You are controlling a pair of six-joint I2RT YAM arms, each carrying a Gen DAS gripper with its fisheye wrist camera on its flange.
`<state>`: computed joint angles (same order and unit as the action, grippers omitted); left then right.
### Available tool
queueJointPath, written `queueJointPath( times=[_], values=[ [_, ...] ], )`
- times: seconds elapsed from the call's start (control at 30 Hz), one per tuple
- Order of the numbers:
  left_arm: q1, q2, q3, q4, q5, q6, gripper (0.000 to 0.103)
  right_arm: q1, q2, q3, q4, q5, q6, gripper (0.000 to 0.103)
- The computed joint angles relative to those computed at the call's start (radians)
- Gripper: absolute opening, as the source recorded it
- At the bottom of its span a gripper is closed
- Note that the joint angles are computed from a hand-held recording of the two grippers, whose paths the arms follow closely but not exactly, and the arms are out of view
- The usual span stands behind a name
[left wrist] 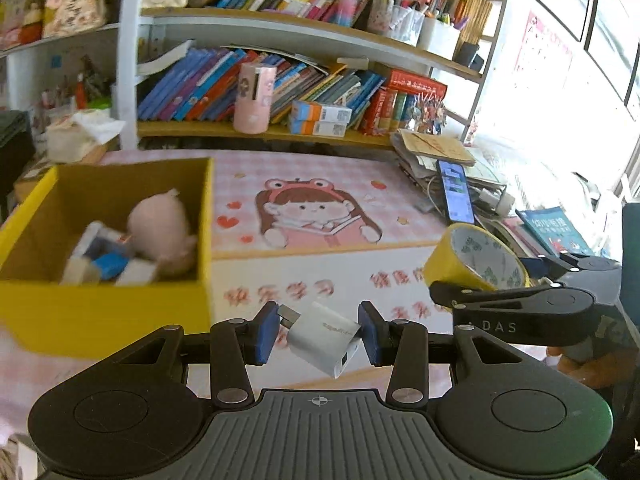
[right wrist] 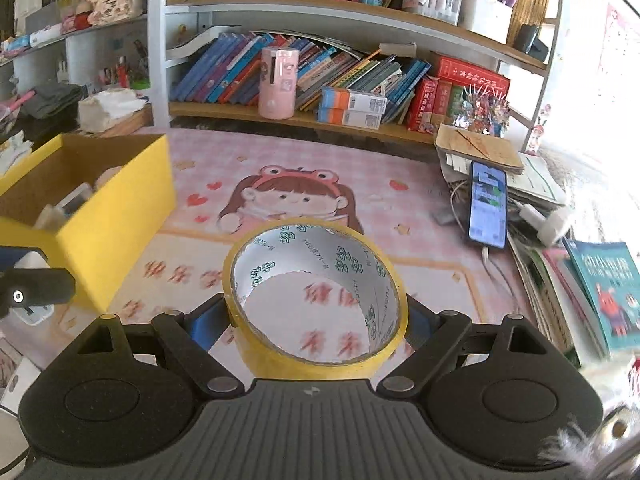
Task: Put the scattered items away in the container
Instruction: 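Lift and carry the charger cube and tape roll in both tools toward the yellow box, then lower the charger cube and tape roll into the yellow box and open both tools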
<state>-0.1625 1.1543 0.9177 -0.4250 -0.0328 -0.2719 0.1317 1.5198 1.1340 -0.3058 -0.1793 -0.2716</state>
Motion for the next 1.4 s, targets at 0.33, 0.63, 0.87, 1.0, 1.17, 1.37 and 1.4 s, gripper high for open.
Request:
queueJointPath(
  times=[0.33, 0.63, 0.87, 1.0, 1.17, 1.37, 1.4],
  values=[
    [0.198, -0.326, -0.141, -0.214, 0.114, 0.063, 0.041, 0.179, -0.277, -0.218, -0.11, 0.089, 0.076, 0.087],
    [0.482, -0.485, -0.171, -0.347, 0.252, 0.186, 0.041, 0.376, -0.357, -0.257, -0.136, 0.137, 0.108, 0.087],
    [0.825, -0.524, -0.171, -0.439, 0.455, 0.372, 0.041, 0.516, -0.329, -0.233, -0.123, 0.169, 0.122, 0.087],
    [0.937, -0.498, -0.151, -0.441, 0.522, 0.436, 0.041, 0.566, -0.31, -0.213, -0.102, 0.186, 0.118, 0.087],
    [0.953, -0.416, -0.102, -0.352, 0.531, 0.441, 0.041, 0.581, -0.238, -0.128, -0.053, 0.184, 0.097, 0.087],
    [0.835, -0.236, -0.019, -0.144, 0.425, 0.392, 0.041, 0.563, -0.083, 0.031, 0.015, 0.143, 0.037, 0.087],
    [0.819, -0.197, 0.0, -0.117, 0.414, 0.386, 0.041, 0.559, -0.051, 0.063, 0.02, 0.136, 0.027, 0.087]
  ],
)
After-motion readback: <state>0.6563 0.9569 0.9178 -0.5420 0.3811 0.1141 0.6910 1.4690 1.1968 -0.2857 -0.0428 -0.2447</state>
